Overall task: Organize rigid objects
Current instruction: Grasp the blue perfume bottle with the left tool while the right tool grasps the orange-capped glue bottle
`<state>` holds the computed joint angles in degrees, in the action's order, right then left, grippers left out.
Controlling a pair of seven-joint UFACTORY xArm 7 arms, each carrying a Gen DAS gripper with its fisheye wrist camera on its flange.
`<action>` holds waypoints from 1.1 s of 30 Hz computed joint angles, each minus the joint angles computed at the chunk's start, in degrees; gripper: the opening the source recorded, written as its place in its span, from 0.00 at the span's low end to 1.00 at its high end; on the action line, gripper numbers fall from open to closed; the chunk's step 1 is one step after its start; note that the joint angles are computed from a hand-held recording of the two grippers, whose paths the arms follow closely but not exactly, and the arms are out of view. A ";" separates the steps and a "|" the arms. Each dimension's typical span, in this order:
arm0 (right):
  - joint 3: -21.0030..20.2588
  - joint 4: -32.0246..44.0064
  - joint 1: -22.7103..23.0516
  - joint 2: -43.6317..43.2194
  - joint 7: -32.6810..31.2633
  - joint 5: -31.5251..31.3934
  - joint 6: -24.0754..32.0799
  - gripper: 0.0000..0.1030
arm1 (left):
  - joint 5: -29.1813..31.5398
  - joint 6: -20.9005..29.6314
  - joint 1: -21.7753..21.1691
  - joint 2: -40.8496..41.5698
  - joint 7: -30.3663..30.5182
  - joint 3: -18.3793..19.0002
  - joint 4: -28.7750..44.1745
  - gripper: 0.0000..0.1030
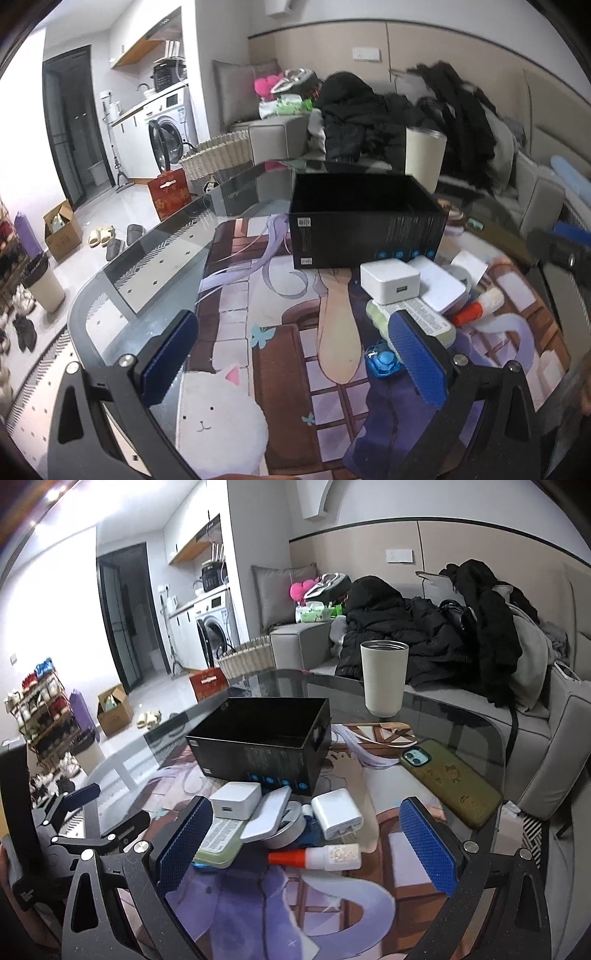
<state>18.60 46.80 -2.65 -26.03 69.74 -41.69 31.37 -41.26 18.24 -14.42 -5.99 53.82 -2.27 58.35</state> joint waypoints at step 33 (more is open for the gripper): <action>-12.50 4.48 8.24 13.25 -34.49 27.25 1.84 0.68 | 16.26 21.76 2.20 7.71 -4.62 -3.47 8.48 0.90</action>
